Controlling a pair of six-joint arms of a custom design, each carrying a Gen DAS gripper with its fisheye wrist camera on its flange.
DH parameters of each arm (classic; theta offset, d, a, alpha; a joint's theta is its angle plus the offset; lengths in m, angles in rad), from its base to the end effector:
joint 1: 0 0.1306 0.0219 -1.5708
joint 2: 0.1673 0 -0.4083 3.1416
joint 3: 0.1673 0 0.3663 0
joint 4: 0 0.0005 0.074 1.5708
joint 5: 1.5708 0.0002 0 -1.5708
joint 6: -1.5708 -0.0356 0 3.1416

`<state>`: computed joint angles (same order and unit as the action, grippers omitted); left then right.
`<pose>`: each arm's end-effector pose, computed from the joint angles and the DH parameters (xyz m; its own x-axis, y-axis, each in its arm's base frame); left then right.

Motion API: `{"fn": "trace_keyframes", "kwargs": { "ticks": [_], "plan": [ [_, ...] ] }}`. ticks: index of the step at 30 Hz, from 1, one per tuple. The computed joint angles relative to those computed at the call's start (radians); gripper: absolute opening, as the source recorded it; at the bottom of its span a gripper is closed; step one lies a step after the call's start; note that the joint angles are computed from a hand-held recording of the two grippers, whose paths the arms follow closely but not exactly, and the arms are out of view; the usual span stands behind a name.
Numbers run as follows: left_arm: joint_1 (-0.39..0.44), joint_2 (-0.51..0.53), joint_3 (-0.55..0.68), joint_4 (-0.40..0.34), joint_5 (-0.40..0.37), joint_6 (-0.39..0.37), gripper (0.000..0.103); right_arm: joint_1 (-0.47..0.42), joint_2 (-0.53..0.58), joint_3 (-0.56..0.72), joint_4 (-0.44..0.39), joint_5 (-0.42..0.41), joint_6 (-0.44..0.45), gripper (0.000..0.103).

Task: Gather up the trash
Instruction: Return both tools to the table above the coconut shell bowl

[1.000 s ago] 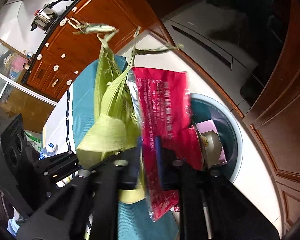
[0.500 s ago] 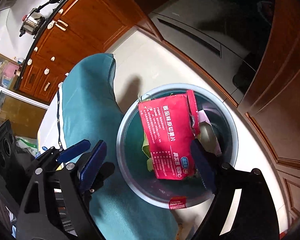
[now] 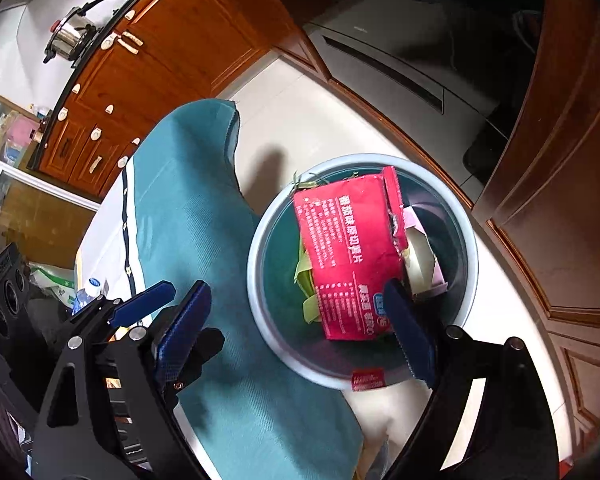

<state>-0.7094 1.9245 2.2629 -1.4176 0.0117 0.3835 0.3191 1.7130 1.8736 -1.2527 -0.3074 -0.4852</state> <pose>0.4715 -0.4060 0.5096 -0.8656 0.2500 -0.4339 0.3576 0.9151 -0.1862 0.5260 0.1846 0.4822 -0.9467 0.1554 -0.2822 0.0115 0.8917 0.4524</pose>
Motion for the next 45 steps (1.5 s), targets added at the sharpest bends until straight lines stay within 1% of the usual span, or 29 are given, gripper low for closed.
{"fn": "trace_keyframes", "kwargs": {
  "ticks": [2, 5, 12, 17, 22, 29, 35, 40, 43, 45],
  "plan": [
    [-0.004, -0.039, -0.047, 0.021, -0.008, 0.007, 0.077, 0.014, -0.011, 0.002, -0.006, 0.013, 0.004, 0.089],
    [-0.007, -0.087, -0.101, 0.039, -0.021, 0.014, 0.083, 0.042, -0.021, 0.014, -0.022, 0.031, 0.013, 0.089],
    [0.002, -0.247, -0.278, 0.095, -0.066, 0.038, 0.095, 0.126, -0.035, 0.055, -0.052, 0.057, 0.011, 0.089],
    [0.021, -0.372, -0.408, 0.120, -0.088, 0.054, 0.097, 0.199, -0.036, 0.089, -0.073, 0.075, 0.007, 0.089],
    [0.046, -0.492, -0.523, 0.122, -0.121, 0.062, 0.098, 0.279, -0.012, 0.147, -0.104, 0.087, 0.011, 0.089],
    [0.111, -0.677, -0.698, 0.110, -0.166, 0.079, 0.099, 0.389, 0.070, 0.284, -0.178, 0.092, 0.028, 0.089],
    [0.164, -0.810, -0.832, 0.099, -0.183, 0.087, 0.099, 0.486, 0.158, 0.401, -0.244, 0.075, 0.065, 0.089],
    [0.192, -0.897, -0.925, 0.082, -0.165, 0.066, 0.099, 0.541, 0.218, 0.467, -0.277, 0.031, 0.087, 0.089],
    [0.208, -0.936, -0.973, 0.082, -0.136, 0.064, 0.099, 0.563, 0.251, 0.489, -0.298, -0.005, 0.100, 0.089],
    [0.222, -0.960, -1.004, 0.090, -0.113, 0.066, 0.099, 0.572, 0.272, 0.500, -0.308, -0.044, 0.089, 0.089]
  ]
}}
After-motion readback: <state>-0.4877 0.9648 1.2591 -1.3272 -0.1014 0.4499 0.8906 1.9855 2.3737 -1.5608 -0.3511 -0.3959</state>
